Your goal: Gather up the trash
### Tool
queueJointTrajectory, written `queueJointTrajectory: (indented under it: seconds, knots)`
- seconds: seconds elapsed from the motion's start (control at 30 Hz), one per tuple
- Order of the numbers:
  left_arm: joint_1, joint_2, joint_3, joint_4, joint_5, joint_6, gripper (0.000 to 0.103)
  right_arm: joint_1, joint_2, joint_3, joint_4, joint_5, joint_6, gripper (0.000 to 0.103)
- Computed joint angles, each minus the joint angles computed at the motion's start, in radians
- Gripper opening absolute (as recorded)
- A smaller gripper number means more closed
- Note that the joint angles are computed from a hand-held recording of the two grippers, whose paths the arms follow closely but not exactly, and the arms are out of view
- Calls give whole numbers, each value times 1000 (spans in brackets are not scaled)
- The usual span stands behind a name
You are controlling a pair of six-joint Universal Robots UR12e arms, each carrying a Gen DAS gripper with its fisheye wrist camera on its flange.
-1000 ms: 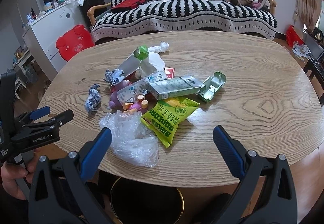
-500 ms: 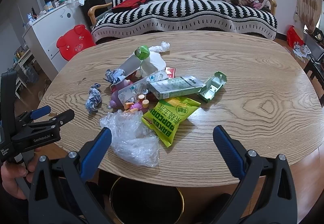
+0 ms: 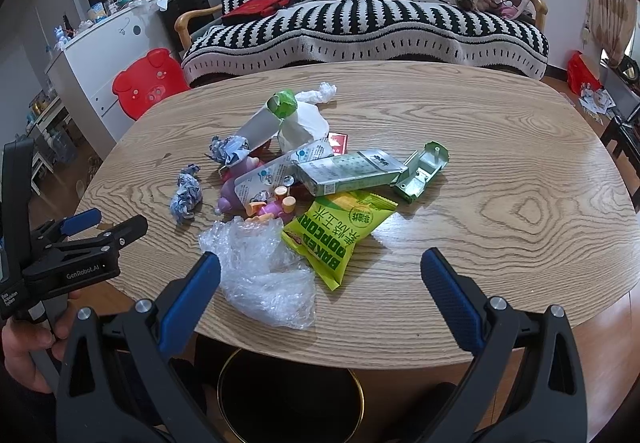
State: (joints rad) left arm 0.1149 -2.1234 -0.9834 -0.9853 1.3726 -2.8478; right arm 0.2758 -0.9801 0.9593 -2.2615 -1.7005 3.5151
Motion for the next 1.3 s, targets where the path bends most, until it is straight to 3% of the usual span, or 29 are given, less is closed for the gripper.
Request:
queueJointTrajectory:
  seconds: [0.57, 0.77, 0.9, 1.0, 1.2, 1.3]
  knots:
    - [0, 1, -4, 2, 3, -1, 97, 1, 2, -1, -2, -6, 0, 97]
    - [-4, -20, 19, -2, 37, -8, 97, -15, 5, -8, -15, -83, 28, 97]
    - [-7, -62, 78, -41, 65, -27, 97, -49, 45, -80, 72, -125, 103, 97]
    - [-10, -107, 143, -86, 86, -44, 97, -92, 90, -150, 162, -28, 216, 97]
    - [-18, -191, 266, -148, 90, -45, 97, -127, 195, -305, 303, 42, 342, 97]
    - [-28, -231, 317, -165, 132, -26, 97, -125, 268, -433, 411, 6, 336, 97]
